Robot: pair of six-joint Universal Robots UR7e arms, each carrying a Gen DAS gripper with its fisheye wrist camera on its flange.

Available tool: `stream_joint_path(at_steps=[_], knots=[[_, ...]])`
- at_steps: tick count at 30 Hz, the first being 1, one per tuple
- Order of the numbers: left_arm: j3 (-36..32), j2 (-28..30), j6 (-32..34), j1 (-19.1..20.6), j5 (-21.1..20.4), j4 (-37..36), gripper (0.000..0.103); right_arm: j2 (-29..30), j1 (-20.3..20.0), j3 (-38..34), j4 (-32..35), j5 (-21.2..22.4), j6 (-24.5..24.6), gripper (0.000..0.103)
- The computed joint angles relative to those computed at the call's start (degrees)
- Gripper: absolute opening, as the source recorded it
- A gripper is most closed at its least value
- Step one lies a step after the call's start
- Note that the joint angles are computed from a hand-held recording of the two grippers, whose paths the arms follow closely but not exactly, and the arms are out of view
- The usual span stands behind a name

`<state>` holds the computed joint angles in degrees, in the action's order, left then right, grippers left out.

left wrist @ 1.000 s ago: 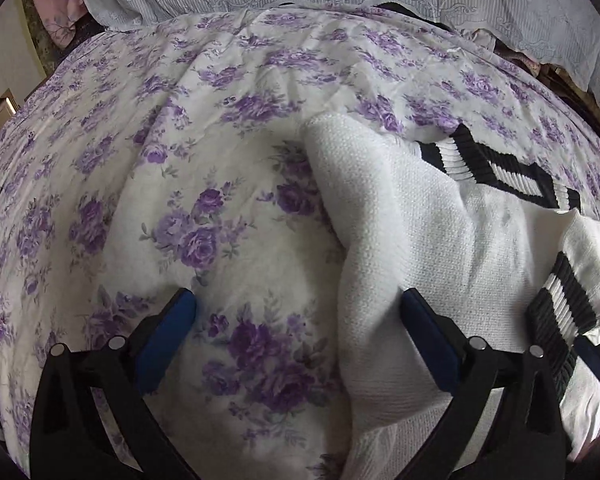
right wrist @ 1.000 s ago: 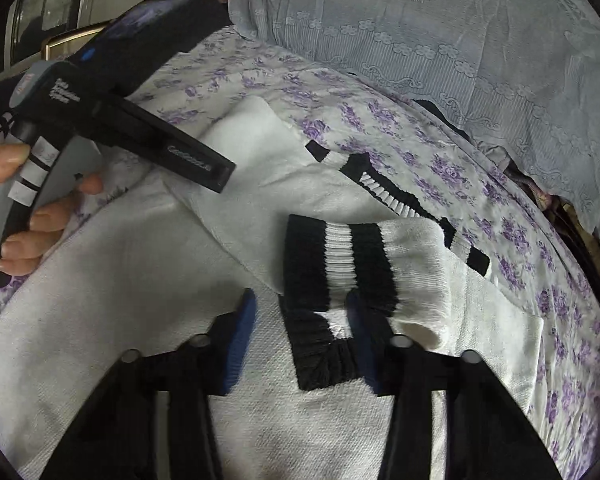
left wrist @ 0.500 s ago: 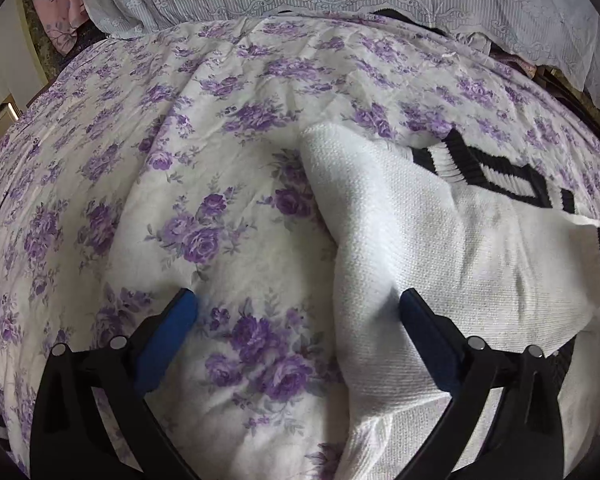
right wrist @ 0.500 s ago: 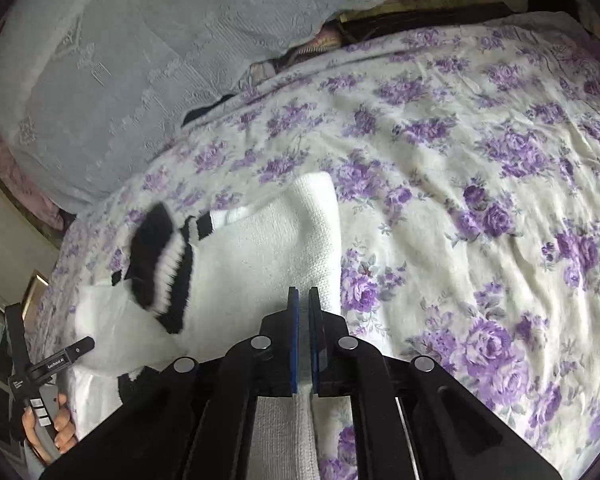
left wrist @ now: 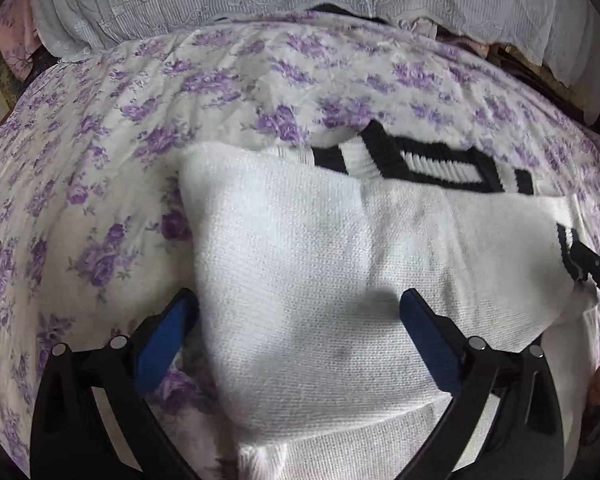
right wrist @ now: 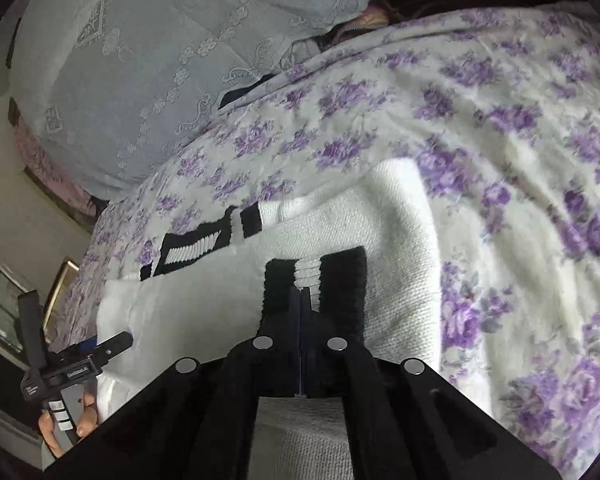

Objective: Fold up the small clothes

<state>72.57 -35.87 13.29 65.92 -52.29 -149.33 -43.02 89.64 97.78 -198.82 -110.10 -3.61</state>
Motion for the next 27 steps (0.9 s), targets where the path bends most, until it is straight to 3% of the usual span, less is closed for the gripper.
stream_joint_path(at_steps=[1,3,8,9,11,12,16,18,20,23,27], knots=[[0.8,-0.7,0.9,-0.2,-1.9,-1.7,0.098,0.5,0.9,-0.4,-2.4,-0.5,-2.2,0.007],[0.4,-0.6,2.5,-0.7,-3.3,-3.3,0.098,1.2,2.2,-2.3,-0.8,-0.6,-5.0,0.008],[-10.9,7.6,0.0,0.1,2.4,4.1,0.099,5.7,2.1,-11.4,10.7,-5.1,-5.7,0.014],[-10.8,8.1,1.6,0.1,3.3,2.4,0.099,6.2,1.2,-11.7,10.8,-3.5,-5.6,0.012],[-8.2,7.6,5.6,-0.9,5.5,-2.0,0.098,5.5,0.8,-10.0,7.9,-1.6,-4.8,0.011],[-6.2,6.6,6.8,-1.2,5.2,-4.2,0.098,5.0,1.2,-8.8,5.7,-1.4,-5.0,0.017],[2.8,0.1,8.6,-1.8,0.1,-6.4,0.098,3.0,3.4,-3.6,1.7,-2.0,-10.1,0.022],[5.5,-0.9,9.6,-2.1,1.8,-7.4,0.098,2.7,3.7,-1.8,3.3,-3.3,-10.3,0.034],[4.1,0.6,8.8,-1.5,4.5,-3.5,0.099,3.6,2.9,-1.4,3.4,-3.6,-11.3,0.034],[4.9,0.9,8.6,-1.8,5.3,-5.5,0.099,2.4,2.6,-0.4,3.3,-1.9,-9.2,0.032],[13.1,-5.6,3.8,-1.5,0.1,-7.4,0.098,-1.3,2.2,8.5,-5.3,1.7,-6.5,0.035]])
